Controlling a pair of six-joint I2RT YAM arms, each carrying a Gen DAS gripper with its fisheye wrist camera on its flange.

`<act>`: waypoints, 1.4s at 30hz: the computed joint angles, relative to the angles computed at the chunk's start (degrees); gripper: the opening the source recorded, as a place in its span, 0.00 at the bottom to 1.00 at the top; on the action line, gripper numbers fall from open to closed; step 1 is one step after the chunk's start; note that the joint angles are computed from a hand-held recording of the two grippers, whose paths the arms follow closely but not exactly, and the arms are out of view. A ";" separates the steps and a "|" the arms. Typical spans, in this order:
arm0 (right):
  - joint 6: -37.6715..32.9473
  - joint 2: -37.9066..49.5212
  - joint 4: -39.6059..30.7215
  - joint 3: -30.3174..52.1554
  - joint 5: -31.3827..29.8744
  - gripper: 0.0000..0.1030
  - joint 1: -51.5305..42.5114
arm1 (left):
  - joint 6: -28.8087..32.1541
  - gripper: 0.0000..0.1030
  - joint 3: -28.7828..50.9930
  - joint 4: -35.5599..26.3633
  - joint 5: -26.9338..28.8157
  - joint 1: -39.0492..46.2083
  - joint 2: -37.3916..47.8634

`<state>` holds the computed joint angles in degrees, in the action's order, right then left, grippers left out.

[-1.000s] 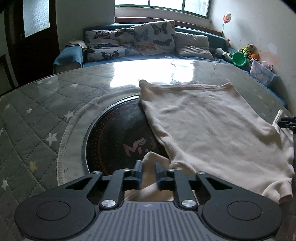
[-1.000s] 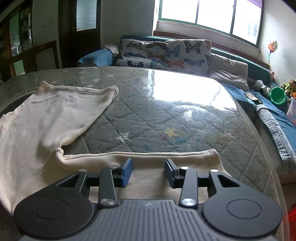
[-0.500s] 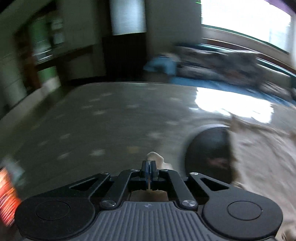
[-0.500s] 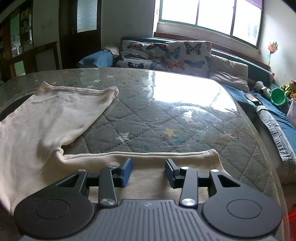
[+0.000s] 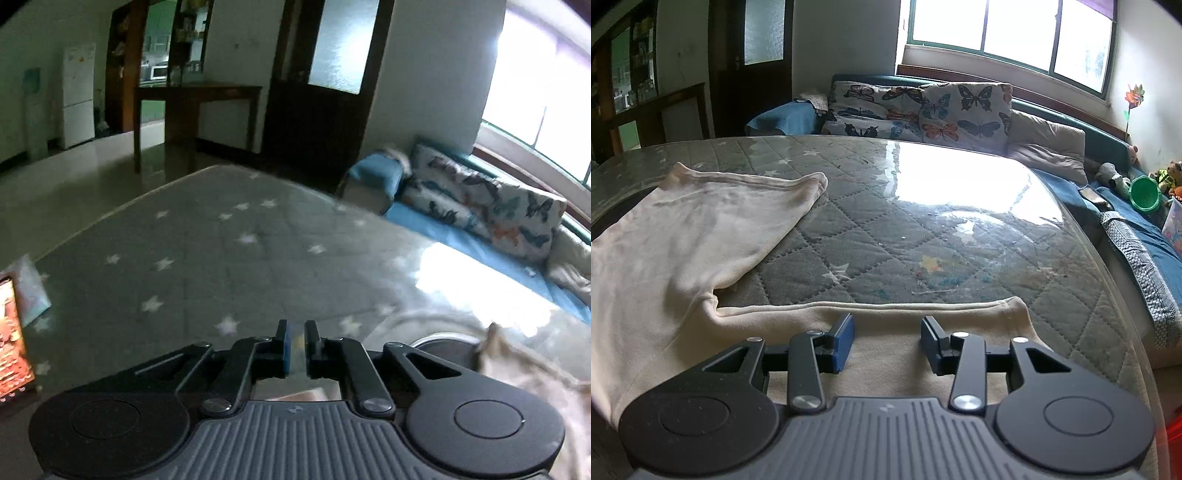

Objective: Fold clothes

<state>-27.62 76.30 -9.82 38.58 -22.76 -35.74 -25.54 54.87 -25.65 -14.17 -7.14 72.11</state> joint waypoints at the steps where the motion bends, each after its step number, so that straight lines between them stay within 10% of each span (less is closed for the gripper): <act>1: -0.12 0.10 -0.09 0.12 -0.08 0.40 -0.04 | 0.01 0.08 -0.56 -1.57 2.02 1.29 -0.69; 5: -0.53 0.24 -0.24 0.33 -0.09 0.40 -0.02 | 0.96 0.26 -4.10 -4.57 8.96 5.73 -3.69; 21: -0.17 0.30 0.19 0.10 -0.24 0.40 -0.11 | 16.24 0.31 -10.95 2.34 24.35 11.54 -5.52; 23: -0.20 0.29 0.21 0.10 -0.19 0.40 -0.08 | 15.88 0.10 -10.45 2.20 21.96 9.72 -5.28; 32: 0.68 -7.59 0.46 -1.95 -0.33 0.40 1.58 | 14.30 0.07 -6.28 6.18 0.87 -14.74 -5.96; 42: -0.78 -15.78 -9.71 -2.41 -5.31 0.40 9.83 | 17.07 0.27 -8.11 6.59 7.48 -35.51 -4.57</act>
